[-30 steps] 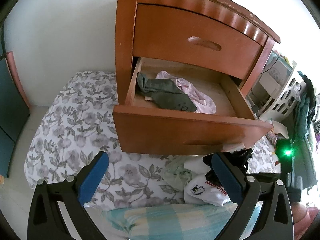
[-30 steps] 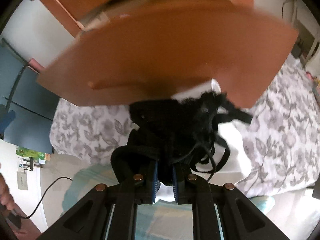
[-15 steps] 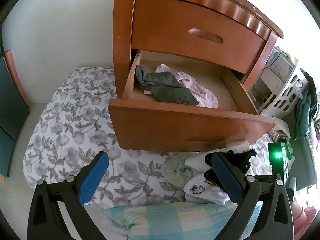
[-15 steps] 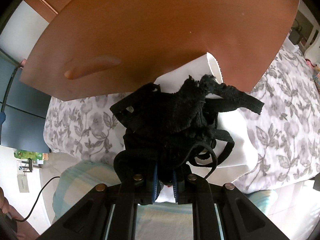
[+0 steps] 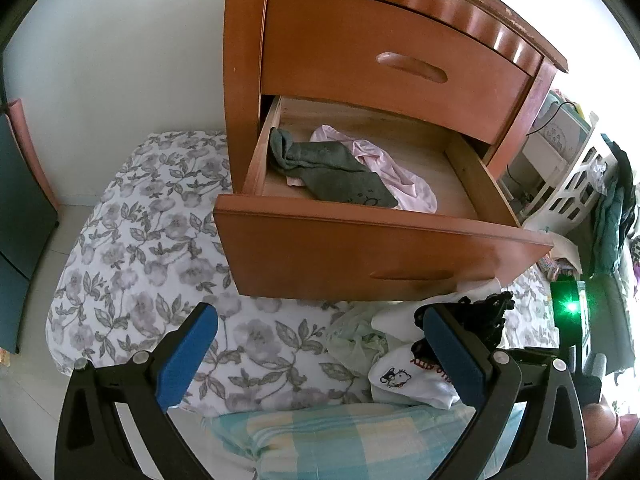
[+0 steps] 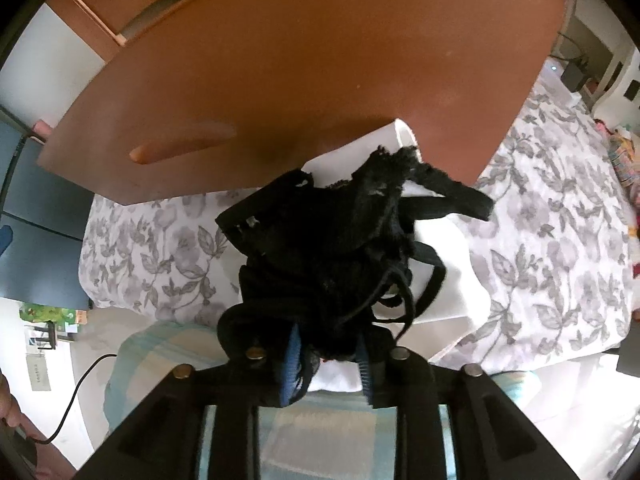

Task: Organize soft objects
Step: 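Carry the black lace garment down onto the pile on the sheet, then open the right gripper and withdraw it up from the black garment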

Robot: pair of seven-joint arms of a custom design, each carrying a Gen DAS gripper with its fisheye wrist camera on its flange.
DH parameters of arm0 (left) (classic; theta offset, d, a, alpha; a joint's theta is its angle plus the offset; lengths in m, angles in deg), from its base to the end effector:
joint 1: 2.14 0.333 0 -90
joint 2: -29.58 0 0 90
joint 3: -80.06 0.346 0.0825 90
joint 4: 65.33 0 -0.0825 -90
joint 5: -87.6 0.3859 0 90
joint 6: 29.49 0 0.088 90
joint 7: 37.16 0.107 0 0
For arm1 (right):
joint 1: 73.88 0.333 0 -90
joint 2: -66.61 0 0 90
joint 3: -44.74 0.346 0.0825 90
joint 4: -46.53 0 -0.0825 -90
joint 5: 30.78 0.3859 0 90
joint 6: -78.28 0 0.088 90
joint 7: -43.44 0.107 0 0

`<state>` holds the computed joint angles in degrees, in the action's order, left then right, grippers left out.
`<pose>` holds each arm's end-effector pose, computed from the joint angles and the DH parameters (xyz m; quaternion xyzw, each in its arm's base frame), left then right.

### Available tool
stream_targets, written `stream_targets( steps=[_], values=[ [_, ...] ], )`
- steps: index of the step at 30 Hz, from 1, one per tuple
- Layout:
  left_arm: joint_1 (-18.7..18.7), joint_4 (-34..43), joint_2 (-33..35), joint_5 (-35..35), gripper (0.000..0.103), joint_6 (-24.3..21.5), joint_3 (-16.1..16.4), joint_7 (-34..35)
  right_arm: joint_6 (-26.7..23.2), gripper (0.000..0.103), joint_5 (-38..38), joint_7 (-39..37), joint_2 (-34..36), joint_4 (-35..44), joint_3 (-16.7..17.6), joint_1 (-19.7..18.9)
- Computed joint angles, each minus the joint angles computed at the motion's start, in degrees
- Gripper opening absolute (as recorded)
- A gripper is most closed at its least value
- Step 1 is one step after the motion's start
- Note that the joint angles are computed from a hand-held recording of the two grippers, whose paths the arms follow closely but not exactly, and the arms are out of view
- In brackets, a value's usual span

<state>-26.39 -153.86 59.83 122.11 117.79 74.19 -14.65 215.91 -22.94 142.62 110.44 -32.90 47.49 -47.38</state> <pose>0.6520 -0.3714 0.4244 -0.7514 0.5831 -0.2523 0.1785 0.6837 0.3733 0.3016 -0.7797 0.6099 0.0066 0.1418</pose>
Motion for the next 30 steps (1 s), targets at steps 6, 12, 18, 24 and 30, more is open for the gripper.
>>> stream_targets(
  steps=[6,12,18,24,30],
  values=[
    [-0.1,-0.1,-0.1,0.1,0.102,0.1,0.0,0.0,1.5,0.042,-0.8,0.4,-2.1,-2.5,-0.6,0.3],
    [-0.3,-0.3,-0.5,0.5,0.102,0.1,0.2,-0.4,3.0,0.045,-1.3,0.5,-4.3,-4.8,-0.6,0.3],
    [-0.5,-0.6,-0.9,1.2,0.102,0.1,0.3,-1.2,5.4,0.047,-1.5,0.6,-6.6,-7.2,-0.4,0.4],
    [-0.6,-0.7,-1.2,1.6,0.102,0.1,0.2,-1.6,8.0,0.047,-2.2,0.6,-9.3,-9.5,-0.7,0.7],
    [-0.5,-0.7,-1.3,1.8,0.102,0.1,0.1,-1.8,10.8,0.047,-3.3,1.2,-11.3,-11.3,-1.0,1.2]
  ],
)
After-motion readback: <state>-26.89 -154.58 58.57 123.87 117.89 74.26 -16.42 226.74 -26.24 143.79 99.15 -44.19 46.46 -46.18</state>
